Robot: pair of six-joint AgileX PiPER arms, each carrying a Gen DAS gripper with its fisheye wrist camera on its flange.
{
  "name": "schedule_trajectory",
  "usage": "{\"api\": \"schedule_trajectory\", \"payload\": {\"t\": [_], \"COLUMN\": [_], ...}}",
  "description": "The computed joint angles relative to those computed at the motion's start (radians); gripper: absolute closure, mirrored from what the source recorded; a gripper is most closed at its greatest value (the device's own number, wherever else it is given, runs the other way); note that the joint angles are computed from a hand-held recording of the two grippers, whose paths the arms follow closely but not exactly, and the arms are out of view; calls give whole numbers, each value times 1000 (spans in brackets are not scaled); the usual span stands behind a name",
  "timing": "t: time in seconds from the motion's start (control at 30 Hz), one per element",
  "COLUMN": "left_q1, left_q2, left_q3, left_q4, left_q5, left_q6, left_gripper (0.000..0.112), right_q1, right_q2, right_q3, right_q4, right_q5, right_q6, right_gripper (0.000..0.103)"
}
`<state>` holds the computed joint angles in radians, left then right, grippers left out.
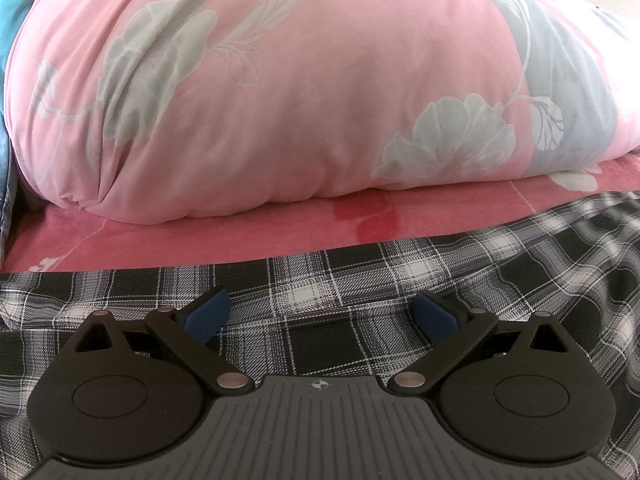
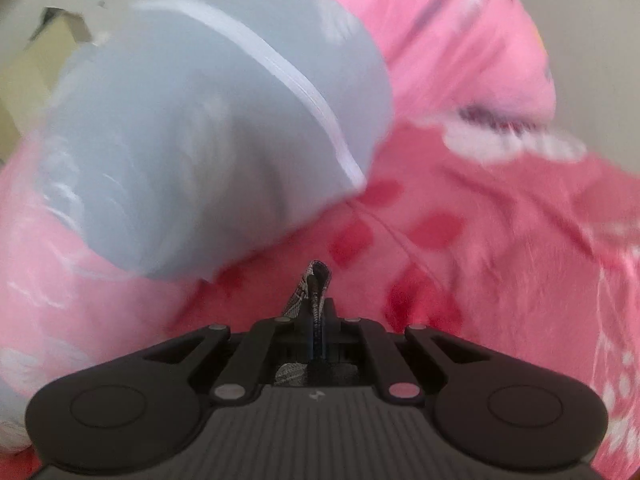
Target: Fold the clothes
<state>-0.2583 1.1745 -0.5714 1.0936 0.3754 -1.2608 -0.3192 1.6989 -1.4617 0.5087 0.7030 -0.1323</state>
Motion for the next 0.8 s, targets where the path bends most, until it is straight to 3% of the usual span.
{"api": "schedule_trajectory", "payload": {"t": [0.1, 0.17, 0.27, 0.47, 0.63, 0.8], "left_q1": [3, 3, 5, 11, 21, 25], "left_q2": [2, 4, 6, 9, 13, 13], "left_q3": [0, 0, -2, -2, -1, 4], "left_q4": [3, 7, 6, 13, 12, 30], "left_q5": [-4, -5, -7, -15, -31, -43], "left_q6": [-3, -6, -5, -11, -14, -37], "left_gripper": [13, 12, 12, 13, 13, 13], "right_q1": [-20, -30, -20, 253, 441, 529], "right_q2": [8, -16, -75, -83, 7, 60], "right_q3": [-7, 8, 26, -41, -119, -166], "right_q4": [-39, -55, -48, -167, -306, -456], "right_q5": [14, -11, -42, 94, 179, 228], "right_q6": [78, 104, 29, -357, -433, -456], "right_gripper": [84, 68, 67, 68, 70, 70]}}
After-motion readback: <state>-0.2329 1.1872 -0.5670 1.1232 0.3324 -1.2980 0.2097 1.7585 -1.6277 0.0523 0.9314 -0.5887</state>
